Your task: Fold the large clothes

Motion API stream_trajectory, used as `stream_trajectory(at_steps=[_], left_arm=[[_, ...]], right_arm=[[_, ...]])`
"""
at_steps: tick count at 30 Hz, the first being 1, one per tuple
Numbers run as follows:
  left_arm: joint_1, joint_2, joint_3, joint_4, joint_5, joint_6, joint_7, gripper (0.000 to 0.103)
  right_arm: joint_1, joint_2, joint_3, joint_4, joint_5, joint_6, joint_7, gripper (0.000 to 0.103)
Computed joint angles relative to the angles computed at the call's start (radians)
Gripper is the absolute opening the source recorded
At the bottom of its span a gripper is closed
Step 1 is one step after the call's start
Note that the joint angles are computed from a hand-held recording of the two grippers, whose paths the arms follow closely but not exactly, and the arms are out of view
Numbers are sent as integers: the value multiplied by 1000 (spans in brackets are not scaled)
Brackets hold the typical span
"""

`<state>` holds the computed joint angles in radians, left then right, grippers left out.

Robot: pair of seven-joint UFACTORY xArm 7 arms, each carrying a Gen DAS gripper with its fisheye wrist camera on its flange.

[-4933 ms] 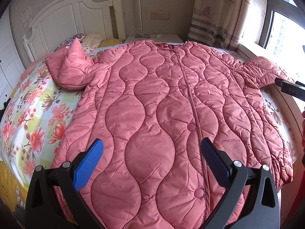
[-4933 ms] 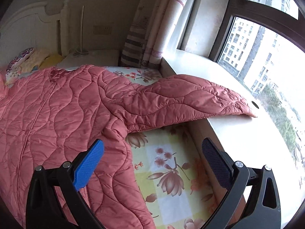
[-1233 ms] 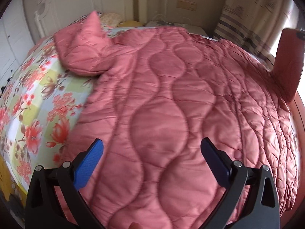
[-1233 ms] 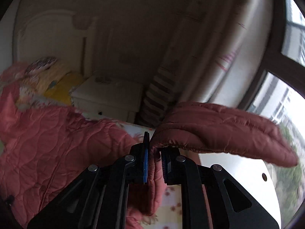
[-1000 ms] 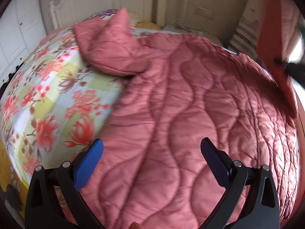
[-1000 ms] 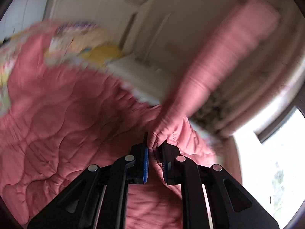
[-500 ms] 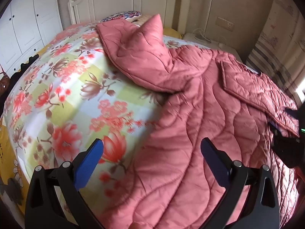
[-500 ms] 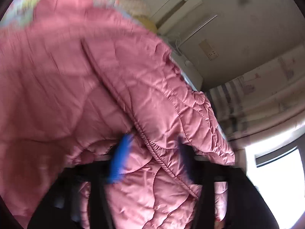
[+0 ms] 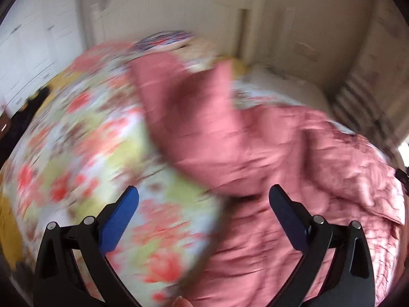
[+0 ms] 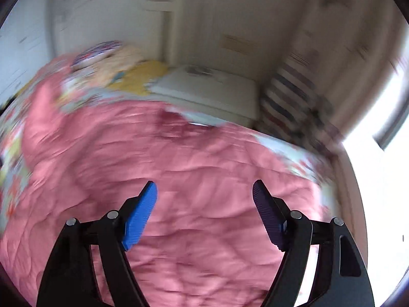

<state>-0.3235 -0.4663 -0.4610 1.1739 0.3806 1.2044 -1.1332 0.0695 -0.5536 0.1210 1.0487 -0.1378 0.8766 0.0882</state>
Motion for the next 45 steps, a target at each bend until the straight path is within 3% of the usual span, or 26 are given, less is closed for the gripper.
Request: stream_trajectory(at_steps=[2, 5, 8, 13, 15, 17, 20, 22, 23, 27, 31, 34, 37, 41, 45], left_arm=[[-10, 112, -9, 86, 6, -77, 33, 101], [-30, 298, -36, 224, 105, -142, 21, 101], [-64, 427, -14, 302, 144, -208, 8, 101], [-123, 523, 44, 337, 149, -229, -8, 101], [-147, 533, 70, 339, 158, -224, -21, 101], [-174, 542, 93, 345, 176, -205, -32, 101], [-215, 565, 126, 372, 184, -158, -14, 101], [-227, 533, 152, 341, 142, -157, 0, 101], [-234, 507, 167, 316, 130, -159, -1, 101], [-197, 292, 180, 124, 142, -149, -66, 101], [-144, 32, 312, -149, -76, -273, 36, 101], [-65, -73, 368, -255, -97, -310, 63, 101], [1, -97, 435, -308, -138, -360, 124, 100], [57, -67, 428, -315, -163, -383, 185, 91], [39, -31, 458, -314, -288, -457, 307, 91]], right_arm=[[-26, 15, -50, 19, 23, 33, 6, 74], [-41, 21, -133, 2, 91, 42, -33, 74], [-45, 43, -200, -39, 163, 64, -117, 74], [-98, 79, -171, -129, 129, 13, -152, 75], [-119, 64, -135, -102, 96, 39, -110, 74], [-101, 20, -127, -110, 99, -9, -126, 74], [-49, 42, -136, -90, 156, 11, -170, 75], [-66, 94, -100, -108, 111, 43, -138, 84], [-71, 90, -90, -133, 93, 7, -121, 88], [-65, 79, -110, -152, 103, -16, -121, 89], [-71, 79, -106, -159, 88, -30, -125, 89], [-73, 81, -98, -153, 81, -26, -112, 90], [-74, 78, -98, -155, 74, -27, -107, 92], [-75, 72, -96, -162, 68, -32, -99, 92], [-75, 70, -95, -167, 62, -39, -95, 93]])
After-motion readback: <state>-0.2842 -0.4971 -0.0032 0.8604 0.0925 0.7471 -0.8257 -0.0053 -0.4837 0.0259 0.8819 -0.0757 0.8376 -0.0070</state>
